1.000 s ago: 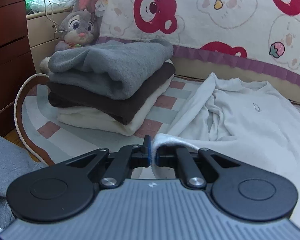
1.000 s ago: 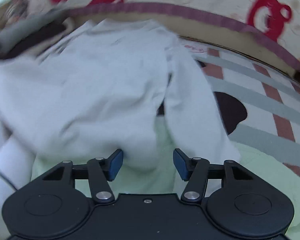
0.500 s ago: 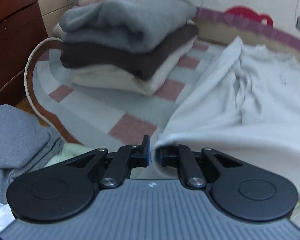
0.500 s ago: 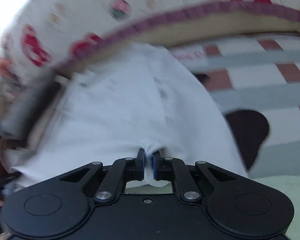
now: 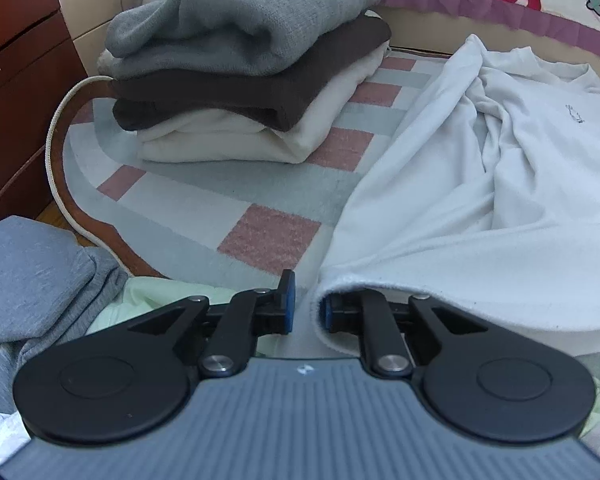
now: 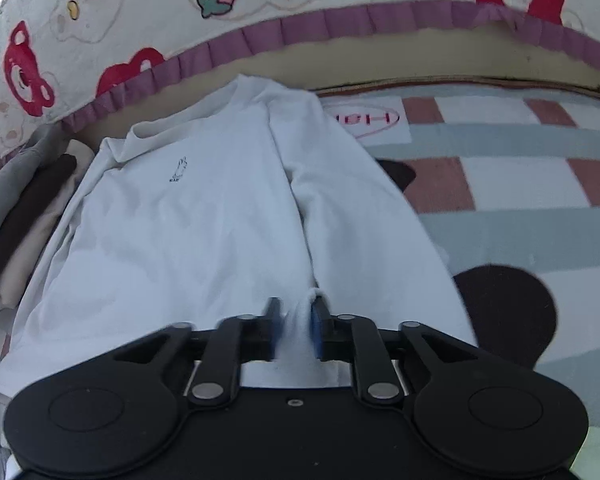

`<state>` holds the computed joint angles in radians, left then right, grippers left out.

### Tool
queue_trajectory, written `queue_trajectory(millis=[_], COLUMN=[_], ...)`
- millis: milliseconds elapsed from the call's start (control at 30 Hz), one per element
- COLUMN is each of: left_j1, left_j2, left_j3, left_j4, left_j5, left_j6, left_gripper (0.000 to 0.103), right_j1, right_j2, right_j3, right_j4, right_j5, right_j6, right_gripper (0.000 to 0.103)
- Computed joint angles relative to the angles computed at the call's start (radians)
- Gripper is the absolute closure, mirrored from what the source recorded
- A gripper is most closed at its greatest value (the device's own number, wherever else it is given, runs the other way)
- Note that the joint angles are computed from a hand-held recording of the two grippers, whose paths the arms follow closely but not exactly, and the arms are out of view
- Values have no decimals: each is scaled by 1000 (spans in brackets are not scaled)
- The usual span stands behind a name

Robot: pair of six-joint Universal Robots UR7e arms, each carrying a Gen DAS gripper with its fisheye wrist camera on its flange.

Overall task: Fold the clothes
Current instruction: 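Pinch the shirt's side edge with the left gripper while the right gripper holds the hem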

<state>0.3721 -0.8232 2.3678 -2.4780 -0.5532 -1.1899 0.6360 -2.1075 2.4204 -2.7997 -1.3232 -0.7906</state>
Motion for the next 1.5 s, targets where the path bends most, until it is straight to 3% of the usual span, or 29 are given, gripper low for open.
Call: queue_trajectory(millis=[100,233,367,500,633,700,833,933,1000,1033,1067,1167,1300,1400,1467,1500], left_j1=[2,5,7,1,-5,-2,1,-2,-1,0,1,4,5,16,28,33], left_j2=[0,0,4,9,15,12,17,23,20,19,18,18,12,-7,-18,-22], left_j3=[4,4,2,-5,-9,-6,-8,-11,-8,-6,-4,-3,4,17,23,26], left_j4=[-16,-26,-23,3,23,12,11,20,11,6,1,-6,-22,-60,-90,-102], left_j5=[-3,-5,-4,1,4,2,1,5,2,1,-1,-4,-5,-19,-32,-37], left_j6=[5,5,8,9,11,16,20,23,24,24,25,26,27,8,-3,-7], left_gripper=[89,89,89,89,89,89,89,89,89,89,88,88,88,86,86,85], right_j1=[-137,-407,-527,-441,-314,-284,-235,-165,-109,-82,-63,-64,-83,-163,-246,-252], right_j2=[-118,-295,-412,-352,-232,-211,-182,-125,-87,-69,-62,-87,-138,-207,-251,-265], right_j3=[-11,-20,38,81,117,113,106,89,88,86,72,40,13,-52,-65,-57], right_j4=[203,523,602,466,228,210,168,106,29,-4,5,87,194,453,583,585], right_j5=[163,381,427,379,288,274,260,210,158,133,123,147,86,83,127,112], right_j6=[-101,-331,-580,-534,-446,-427,-399,-371,-375,-381,-354,-307,-201,-17,20,-5], right_gripper=[67,65,65,64,64,63,48,48,58,77,88,90,93,93,92,91])
